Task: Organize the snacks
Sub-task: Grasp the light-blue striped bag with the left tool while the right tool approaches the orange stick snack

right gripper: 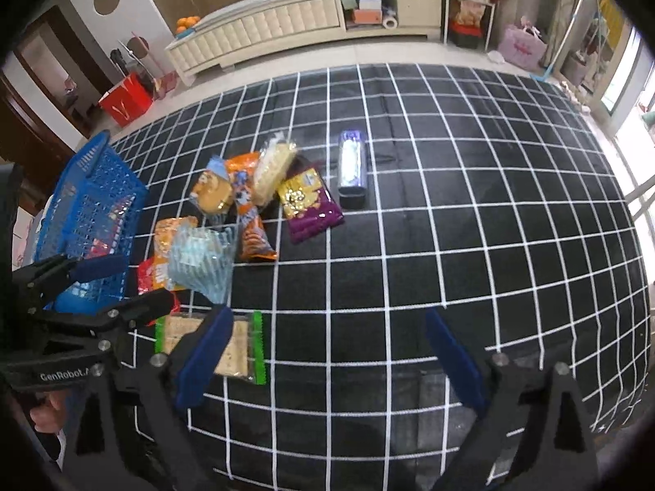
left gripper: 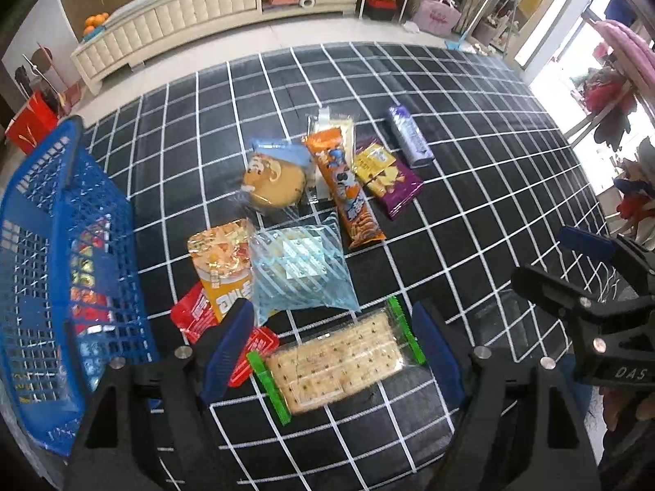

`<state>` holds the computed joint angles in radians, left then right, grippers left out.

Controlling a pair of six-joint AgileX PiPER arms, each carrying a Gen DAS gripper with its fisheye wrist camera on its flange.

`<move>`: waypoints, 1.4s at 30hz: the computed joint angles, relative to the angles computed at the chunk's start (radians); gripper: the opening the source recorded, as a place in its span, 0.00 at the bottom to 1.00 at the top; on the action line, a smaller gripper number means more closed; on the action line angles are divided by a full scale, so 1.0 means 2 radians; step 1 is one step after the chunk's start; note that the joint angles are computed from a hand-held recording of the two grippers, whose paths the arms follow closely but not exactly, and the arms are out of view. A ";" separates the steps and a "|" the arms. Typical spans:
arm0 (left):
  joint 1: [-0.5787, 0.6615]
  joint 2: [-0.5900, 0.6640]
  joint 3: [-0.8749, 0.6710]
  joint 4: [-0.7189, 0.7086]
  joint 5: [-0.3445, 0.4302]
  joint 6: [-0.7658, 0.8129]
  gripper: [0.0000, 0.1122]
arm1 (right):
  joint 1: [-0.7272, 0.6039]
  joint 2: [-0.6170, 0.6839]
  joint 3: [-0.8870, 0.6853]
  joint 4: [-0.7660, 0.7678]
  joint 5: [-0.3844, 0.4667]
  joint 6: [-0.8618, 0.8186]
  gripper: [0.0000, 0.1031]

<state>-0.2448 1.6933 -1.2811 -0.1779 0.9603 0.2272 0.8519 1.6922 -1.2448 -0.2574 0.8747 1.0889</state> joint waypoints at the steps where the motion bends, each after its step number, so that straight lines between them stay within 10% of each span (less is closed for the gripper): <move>1: 0.001 0.006 0.000 -0.003 -0.005 0.004 0.69 | -0.003 0.005 0.000 0.001 -0.003 -0.003 0.95; 25: -0.003 0.158 -0.073 0.017 -0.042 -0.007 0.69 | -0.040 0.073 -0.016 0.031 -0.033 -0.040 0.97; 42: 0.012 0.064 -0.005 0.014 -0.123 0.015 0.50 | -0.014 0.077 -0.078 -0.020 0.017 -0.021 0.97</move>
